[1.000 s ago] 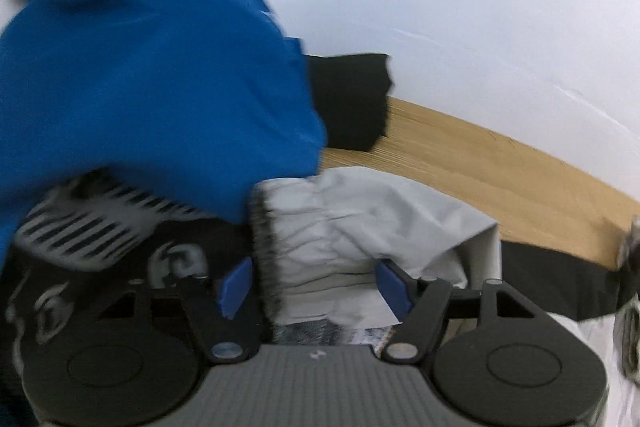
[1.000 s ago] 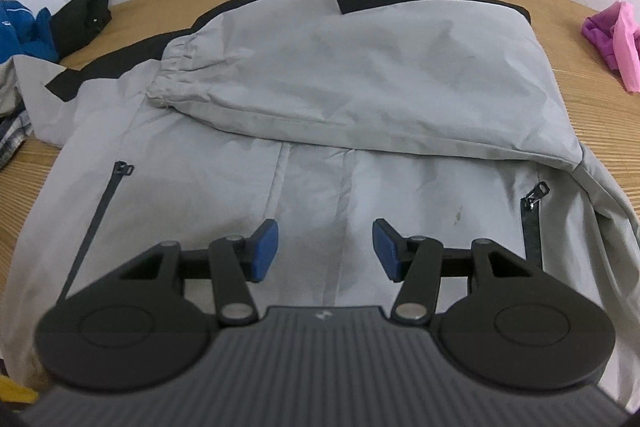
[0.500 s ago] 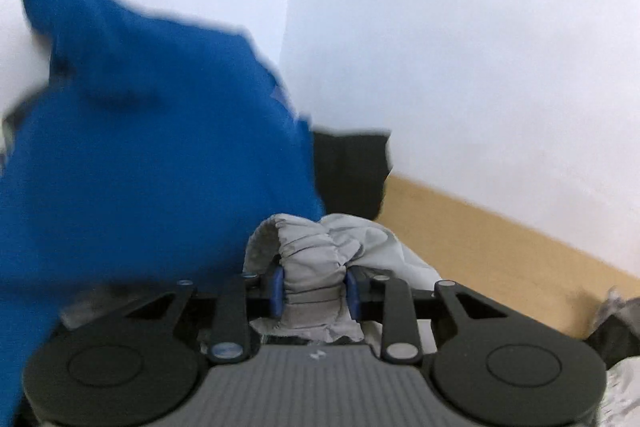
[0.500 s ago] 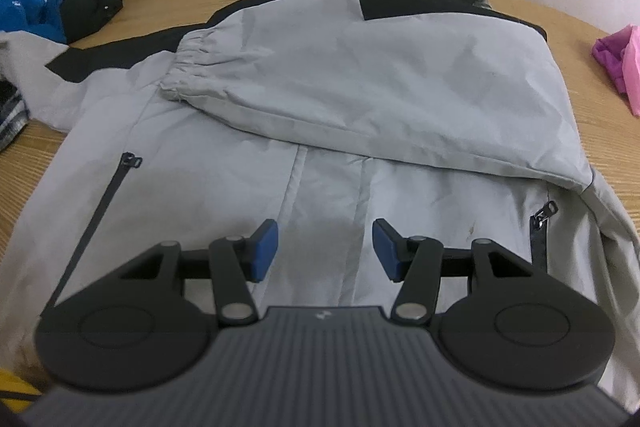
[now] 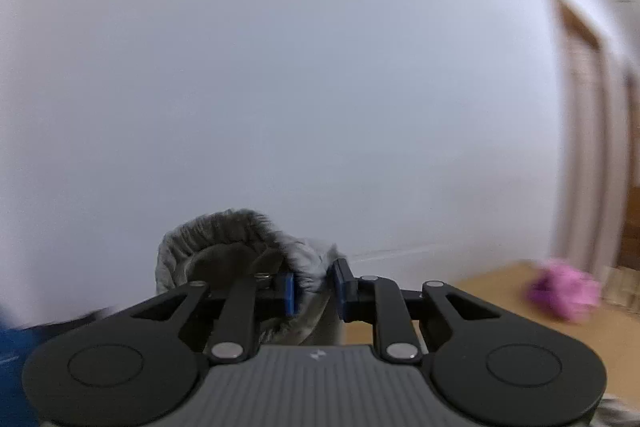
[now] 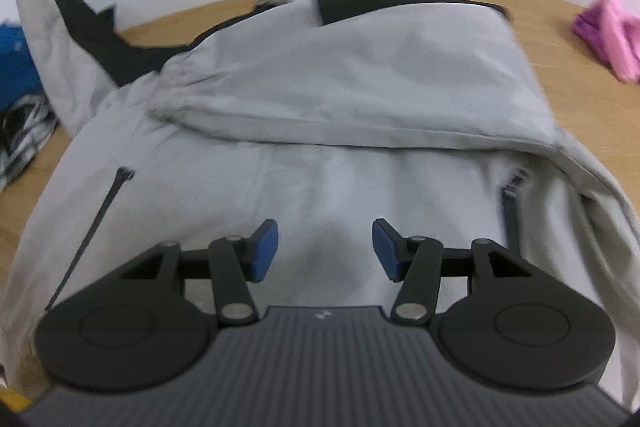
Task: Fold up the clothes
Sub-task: 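Grasp the other sleeve's elastic cuff with the left gripper and lift it, then lay the held sleeve across the jacket front and open the left gripper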
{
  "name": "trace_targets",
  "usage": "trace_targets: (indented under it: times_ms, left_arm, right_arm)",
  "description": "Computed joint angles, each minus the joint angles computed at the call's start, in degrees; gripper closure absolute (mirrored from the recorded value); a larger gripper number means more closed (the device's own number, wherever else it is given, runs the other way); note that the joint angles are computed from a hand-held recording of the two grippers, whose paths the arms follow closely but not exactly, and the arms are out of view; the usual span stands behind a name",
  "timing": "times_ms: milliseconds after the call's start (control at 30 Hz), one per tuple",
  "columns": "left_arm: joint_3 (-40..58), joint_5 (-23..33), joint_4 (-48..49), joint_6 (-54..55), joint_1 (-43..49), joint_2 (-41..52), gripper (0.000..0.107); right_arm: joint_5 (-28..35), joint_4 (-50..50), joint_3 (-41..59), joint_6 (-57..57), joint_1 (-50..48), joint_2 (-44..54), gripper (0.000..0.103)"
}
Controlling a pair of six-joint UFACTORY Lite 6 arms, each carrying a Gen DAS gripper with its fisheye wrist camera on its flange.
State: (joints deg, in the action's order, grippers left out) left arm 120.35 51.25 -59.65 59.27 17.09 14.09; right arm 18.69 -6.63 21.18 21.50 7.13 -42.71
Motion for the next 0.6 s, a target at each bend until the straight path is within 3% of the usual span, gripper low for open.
trace_targets:
  times_ms: [133,200,300,433,600]
  left_arm:
    - [-4.0,-5.0,9.2,-9.0,-22.9,1.2,0.085]
    - [-2.9,-8.2,15.8,-17.1,-34.3,6.4,0.079]
    - [-10.4,-13.0,27.5,-30.7,-47.1,8.7,0.071]
    - [-24.7,-19.8,39.9,-43.1,-53.6,9.5,0.065]
    - [-48.9,-21.4,47.9,-52.9,-51.6,-3.0,0.062]
  right_arm:
    - [5.2,20.7,-4.3,-24.0,-16.6,-10.9,0.048]
    - [8.9,30.7,-3.9,-36.0,-25.6,-12.5,0.048]
    - [16.0,43.8,-4.3,-54.0,-41.6,-13.5,0.048]
    - [24.2,57.8,-3.2,-76.6,-60.6,-7.8,0.048]
    - [24.2,66.2,1.6,-87.0,-61.1,2.1,0.046]
